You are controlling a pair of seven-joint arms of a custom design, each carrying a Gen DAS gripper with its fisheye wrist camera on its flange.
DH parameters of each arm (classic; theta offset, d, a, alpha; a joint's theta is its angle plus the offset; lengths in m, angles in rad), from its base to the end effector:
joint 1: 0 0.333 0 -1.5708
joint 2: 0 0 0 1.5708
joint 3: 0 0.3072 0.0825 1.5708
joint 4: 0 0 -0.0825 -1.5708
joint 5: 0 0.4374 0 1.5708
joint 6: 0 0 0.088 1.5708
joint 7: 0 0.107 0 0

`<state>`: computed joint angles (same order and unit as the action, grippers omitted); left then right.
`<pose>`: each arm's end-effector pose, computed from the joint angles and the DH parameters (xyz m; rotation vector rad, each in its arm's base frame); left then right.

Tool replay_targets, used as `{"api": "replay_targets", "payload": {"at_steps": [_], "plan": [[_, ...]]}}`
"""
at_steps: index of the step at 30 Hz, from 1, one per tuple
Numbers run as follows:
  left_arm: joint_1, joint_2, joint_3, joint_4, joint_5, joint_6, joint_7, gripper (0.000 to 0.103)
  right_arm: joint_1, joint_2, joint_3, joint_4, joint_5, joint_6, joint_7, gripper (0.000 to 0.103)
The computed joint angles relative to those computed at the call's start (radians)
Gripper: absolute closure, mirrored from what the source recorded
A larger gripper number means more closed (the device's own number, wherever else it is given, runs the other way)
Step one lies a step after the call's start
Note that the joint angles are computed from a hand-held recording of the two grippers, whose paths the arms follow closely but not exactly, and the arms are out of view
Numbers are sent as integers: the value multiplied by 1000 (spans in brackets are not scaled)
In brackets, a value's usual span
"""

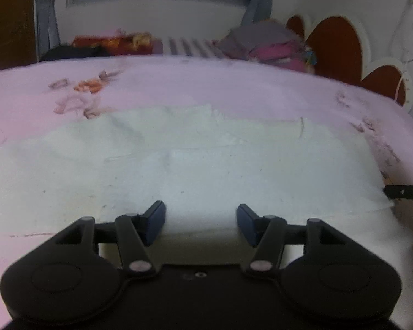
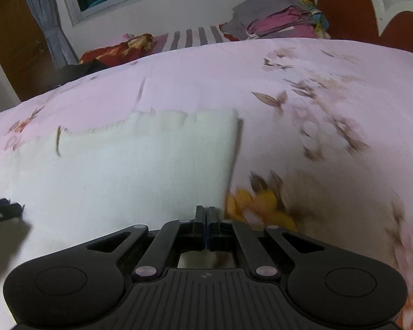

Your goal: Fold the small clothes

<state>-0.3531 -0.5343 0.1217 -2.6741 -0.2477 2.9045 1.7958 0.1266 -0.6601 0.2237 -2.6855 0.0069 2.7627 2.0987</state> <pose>0.4557 -0.0925 0.4527 -1.6208 2.0452 -0.9342 0.4185 0.1525 0.4815 -1.5836 1.8922 -0.4892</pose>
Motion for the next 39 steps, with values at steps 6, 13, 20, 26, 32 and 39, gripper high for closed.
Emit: {"api": "replay_targets", "payload": {"at_steps": [6, 13, 20, 26, 32, 39], "plan": [[-72, 19, 57, -10, -66, 69, 40, 27, 40, -19, 2, -15, 25, -26, 9, 103], [51, -68, 2, -59, -17, 67, -87, 28, 0, -42, 51, 19, -51, -77, 59, 95], [346, -188, -24, -149, 115, 59, -292, 36, -4, -108, 114, -19, -127, -96, 147, 42], [563, -112, 38, -105, 163, 93, -468, 56, 9, -93, 105, -22, -103, -25, 202, 74], [287, -16, 417, 7, -22, 159, -363, 57, 3, -11, 130, 51, -116, -38, 233, 73], [43, 41, 657, 119, -221, 197, -258, 75, -5, 55, 139, 112, -169, -51, 293, 73]]}}
